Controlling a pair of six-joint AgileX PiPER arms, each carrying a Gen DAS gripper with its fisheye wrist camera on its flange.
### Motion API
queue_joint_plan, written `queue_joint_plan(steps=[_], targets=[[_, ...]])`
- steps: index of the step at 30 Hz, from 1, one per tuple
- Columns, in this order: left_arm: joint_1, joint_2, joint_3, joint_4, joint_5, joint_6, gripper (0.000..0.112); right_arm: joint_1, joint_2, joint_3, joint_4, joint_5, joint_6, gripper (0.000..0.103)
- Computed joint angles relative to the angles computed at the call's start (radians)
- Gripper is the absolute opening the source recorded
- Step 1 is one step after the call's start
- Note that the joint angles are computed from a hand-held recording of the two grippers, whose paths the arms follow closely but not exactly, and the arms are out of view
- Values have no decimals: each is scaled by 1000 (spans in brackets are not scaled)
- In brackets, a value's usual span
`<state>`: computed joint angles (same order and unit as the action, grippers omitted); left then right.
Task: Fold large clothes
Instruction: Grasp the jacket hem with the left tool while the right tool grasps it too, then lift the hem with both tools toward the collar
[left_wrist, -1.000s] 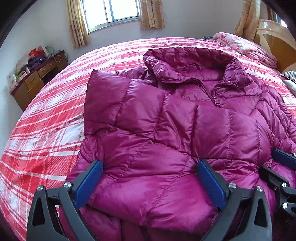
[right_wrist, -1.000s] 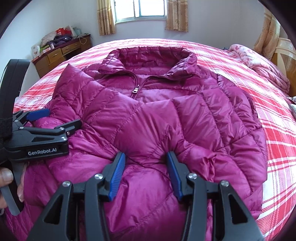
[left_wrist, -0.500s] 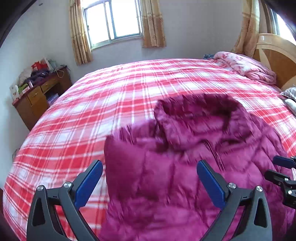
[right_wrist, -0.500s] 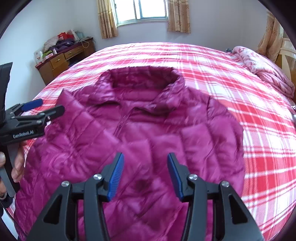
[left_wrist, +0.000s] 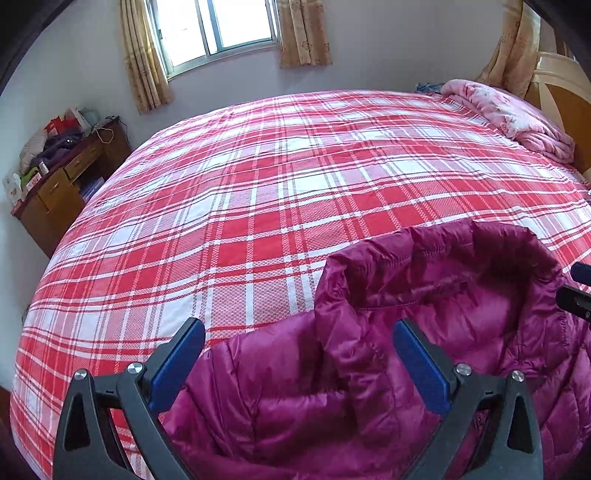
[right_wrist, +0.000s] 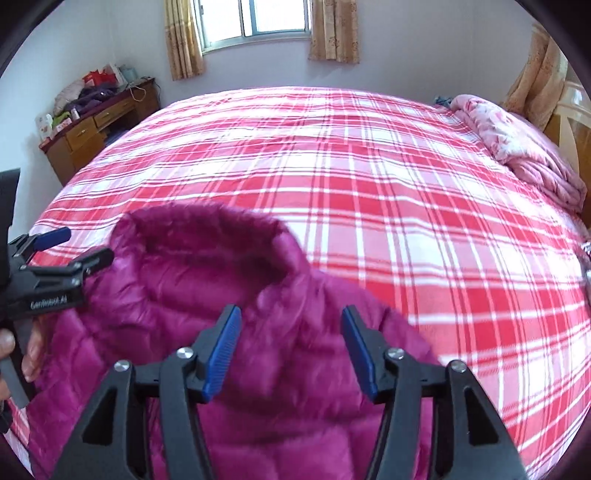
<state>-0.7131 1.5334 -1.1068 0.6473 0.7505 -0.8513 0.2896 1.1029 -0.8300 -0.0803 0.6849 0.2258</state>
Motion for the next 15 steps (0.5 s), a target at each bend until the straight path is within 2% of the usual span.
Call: queue_joint_plan(steps=[3,4,5,6,7,8,9,12,15], targets=[[21,44,-27,4,-22,10,101,-9,109,-68,-13,-6,-18,59],[26,44,-25,4,-41,15,95,-18,136,-90,1,-5,-47,59],[27,39,-18,1,-58,26,75,-26,158,-106,17,-12,-78,58],[32,38,-20,-27,-70,66,64,-31,172,-117,42,-10,-119,48],[41,39,-26,-90,-80,141,45,-33,184,-124,62,-3,-153,38],[49,36,-23,-143,-93,205,26,-21,197,-132,50,10,-162,17],[44,30,-18,-163,-95,236,18,1,190,-119,-3,4,-134,14],[26,-19,28,-138,-106,249,15,12,128,-71,-29,-10,-135,11],[50,-94,85,-204,-137,315,14,-6,35,-13,-22,-25,-165,11]])
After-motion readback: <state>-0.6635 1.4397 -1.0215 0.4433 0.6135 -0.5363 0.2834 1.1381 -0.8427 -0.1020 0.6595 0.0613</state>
